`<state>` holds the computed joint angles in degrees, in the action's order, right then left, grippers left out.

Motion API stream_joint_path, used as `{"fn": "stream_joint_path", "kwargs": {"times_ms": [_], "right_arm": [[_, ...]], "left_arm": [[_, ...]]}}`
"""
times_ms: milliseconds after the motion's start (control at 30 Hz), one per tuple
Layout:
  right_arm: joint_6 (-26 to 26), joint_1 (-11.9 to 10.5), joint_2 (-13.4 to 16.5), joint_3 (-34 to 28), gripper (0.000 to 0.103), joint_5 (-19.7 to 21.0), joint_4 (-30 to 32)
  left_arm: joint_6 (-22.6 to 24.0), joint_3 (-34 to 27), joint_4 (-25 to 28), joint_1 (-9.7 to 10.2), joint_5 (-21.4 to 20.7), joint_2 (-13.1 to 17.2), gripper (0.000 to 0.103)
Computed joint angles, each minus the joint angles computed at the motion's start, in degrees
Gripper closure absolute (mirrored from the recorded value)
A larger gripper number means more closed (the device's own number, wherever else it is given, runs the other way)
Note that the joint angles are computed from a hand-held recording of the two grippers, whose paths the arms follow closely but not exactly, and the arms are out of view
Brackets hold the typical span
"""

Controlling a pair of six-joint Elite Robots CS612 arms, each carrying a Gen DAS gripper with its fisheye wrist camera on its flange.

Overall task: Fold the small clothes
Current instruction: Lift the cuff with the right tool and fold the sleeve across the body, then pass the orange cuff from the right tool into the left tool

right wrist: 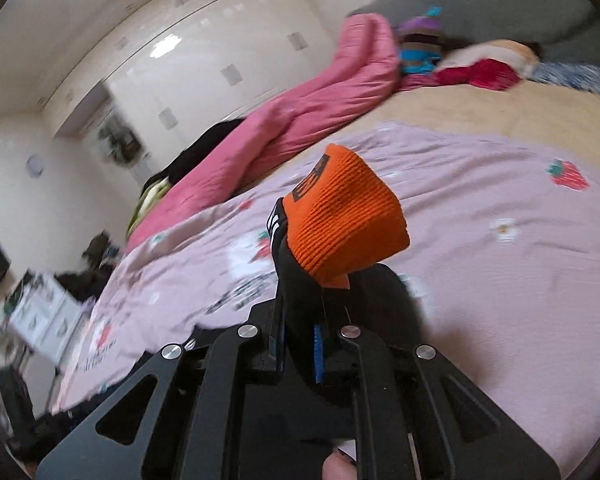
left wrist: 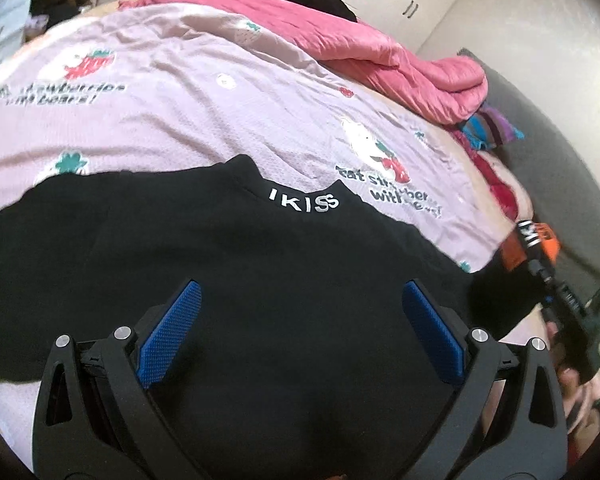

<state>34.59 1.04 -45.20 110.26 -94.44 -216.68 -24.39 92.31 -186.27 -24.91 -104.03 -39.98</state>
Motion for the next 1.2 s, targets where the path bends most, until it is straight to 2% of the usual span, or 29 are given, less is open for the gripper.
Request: {"fn": "stream_joint_path", "kwargs": {"times_ms": [133,233,367,533,600,833,967,1033,1133,1200], "right_arm": [[-4.4,2.0,0.8,-2.7,0.094,1.3,3.4],[-7.5,3.7,1.3,-4.1,0.094,1.8,5.3],[-11.7,5.5,2.3,-6.0,0.094,2.0,7.2],[-14.9,7.3,3.7,-8.4,0.094,3.1,10.4],[-16.2,8.2,4.5,-9.7,0.094,3.0,12.1],[-19.1,9.3,5.8,-11.5,0.090,5.5,16.5],[-19.6,9.2,5.6,-11.2,0.079,9.0,17.7],[-19.3,8.9,5.5,-10.7,0.064,11.7,16.9],[-20.7,8.8,4.9,-9.7,0.051,15.4,16.7],[-21.5,8.6,4.3,-8.6,0.049,16.5,15.3]], "left_arm": [[-2.5,0.0,-1.4,0.98,-3.3,0.4,0.008],[-5.6,-0.2,-4.4,1.76,-6.3,1.1,0.008],[-6.6,-0.8,-3.9,2.22,-9.0,1.6,0.008],[-9.6,-2.2,-4.1,3.23,-15.4,3.2,0.008],[-10.1,-2.4,-4.2,3.30,-15.6,3.5,0.008],[-12.9,-3.7,-4.6,4.13,-19.9,5.2,0.008],[-13.9,-4.3,-4.9,4.23,-22.2,5.9,0.011],[-14.5,-4.8,-4.8,4.31,-24.1,6.5,0.011],[-13.5,-4.9,-3.5,4.03,-24.4,6.6,0.016],[-13.2,-5.2,-2.9,3.96,-24.9,6.8,0.017]]}}
